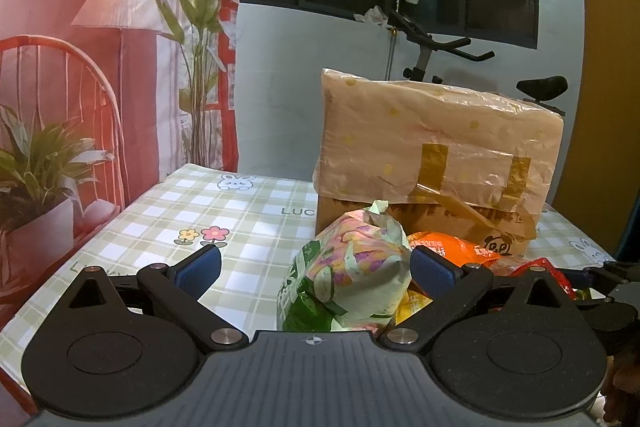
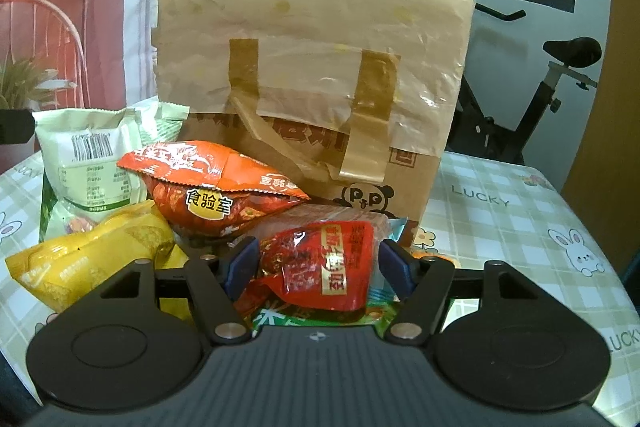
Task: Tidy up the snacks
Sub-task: 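Grasp the floral-print bag with the left gripper while the right gripper grasps a red packet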
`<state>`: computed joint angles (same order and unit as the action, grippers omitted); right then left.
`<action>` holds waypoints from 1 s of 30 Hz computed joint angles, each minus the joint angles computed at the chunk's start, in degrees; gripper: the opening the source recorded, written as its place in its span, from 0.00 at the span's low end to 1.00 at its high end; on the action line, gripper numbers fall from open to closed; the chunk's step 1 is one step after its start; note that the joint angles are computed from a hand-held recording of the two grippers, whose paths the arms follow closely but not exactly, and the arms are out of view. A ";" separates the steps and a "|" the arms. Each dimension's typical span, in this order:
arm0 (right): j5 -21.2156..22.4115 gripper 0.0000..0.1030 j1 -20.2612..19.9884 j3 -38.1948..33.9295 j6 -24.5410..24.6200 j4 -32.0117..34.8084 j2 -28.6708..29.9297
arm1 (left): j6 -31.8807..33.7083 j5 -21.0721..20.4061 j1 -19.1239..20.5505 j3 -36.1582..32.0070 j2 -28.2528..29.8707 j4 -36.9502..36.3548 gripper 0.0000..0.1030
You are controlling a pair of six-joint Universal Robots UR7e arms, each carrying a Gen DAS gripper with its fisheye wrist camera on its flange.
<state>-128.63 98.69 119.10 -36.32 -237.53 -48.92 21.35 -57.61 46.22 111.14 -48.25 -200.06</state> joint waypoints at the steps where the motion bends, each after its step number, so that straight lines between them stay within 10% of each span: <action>1: 0.18 0.63 0.01 0.10 -0.19 -0.06 0.01 | -0.10 -0.03 0.02 0.02 -0.02 0.10 0.99; 16: 6.25 0.14 -0.03 3.90 2.45 -5.09 -2.16 | -0.51 -1.54 -0.07 1.30 -0.76 1.17 0.99; 30: 10.09 0.14 -0.48 5.78 5.18 -5.76 -3.15 | 7.60 -2.00 0.59 -2.26 3.72 1.28 0.99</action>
